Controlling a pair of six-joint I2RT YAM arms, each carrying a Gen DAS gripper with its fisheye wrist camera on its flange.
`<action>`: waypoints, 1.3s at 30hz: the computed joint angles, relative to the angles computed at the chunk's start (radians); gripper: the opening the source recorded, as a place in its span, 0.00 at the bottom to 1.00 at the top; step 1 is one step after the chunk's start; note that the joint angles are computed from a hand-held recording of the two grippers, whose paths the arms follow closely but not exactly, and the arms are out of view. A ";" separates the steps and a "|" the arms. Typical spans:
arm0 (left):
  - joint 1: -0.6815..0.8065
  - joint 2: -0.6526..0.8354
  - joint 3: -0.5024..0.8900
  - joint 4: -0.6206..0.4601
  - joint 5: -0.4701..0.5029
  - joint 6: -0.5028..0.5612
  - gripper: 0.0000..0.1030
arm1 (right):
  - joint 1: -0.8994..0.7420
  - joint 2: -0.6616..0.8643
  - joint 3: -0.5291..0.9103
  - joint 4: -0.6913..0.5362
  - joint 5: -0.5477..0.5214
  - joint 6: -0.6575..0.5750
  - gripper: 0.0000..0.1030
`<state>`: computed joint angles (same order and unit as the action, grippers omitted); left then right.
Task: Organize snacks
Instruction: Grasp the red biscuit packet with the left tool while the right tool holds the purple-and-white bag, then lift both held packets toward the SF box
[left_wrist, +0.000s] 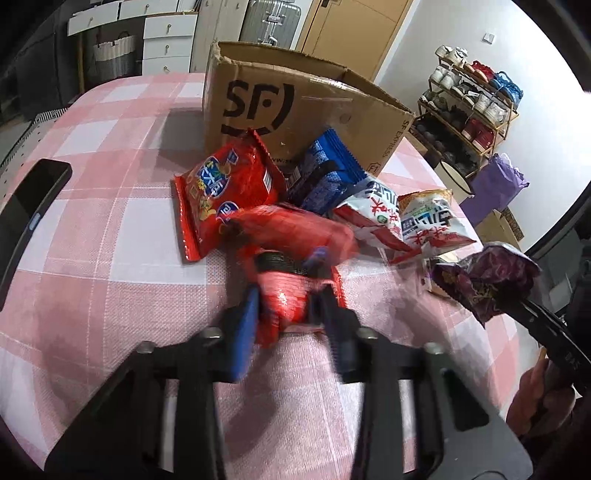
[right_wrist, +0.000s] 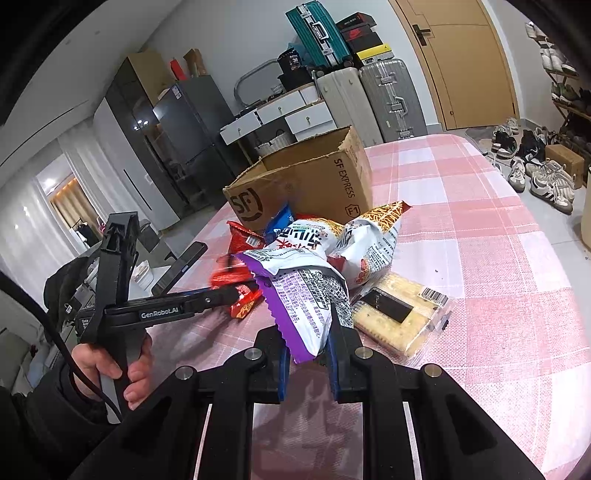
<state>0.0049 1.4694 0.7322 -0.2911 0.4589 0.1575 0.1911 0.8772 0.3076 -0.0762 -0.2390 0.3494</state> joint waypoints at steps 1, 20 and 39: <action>0.006 -0.009 -0.003 -0.005 0.006 0.005 0.21 | 0.002 0.000 -0.001 0.001 0.003 0.002 0.15; -0.121 0.056 0.004 0.047 -0.131 -0.123 0.76 | 0.012 -0.011 -0.026 0.023 -0.006 0.021 0.15; -0.061 -0.055 -0.079 0.014 -0.145 -0.055 0.41 | 0.044 -0.042 -0.025 -0.001 0.014 0.035 0.15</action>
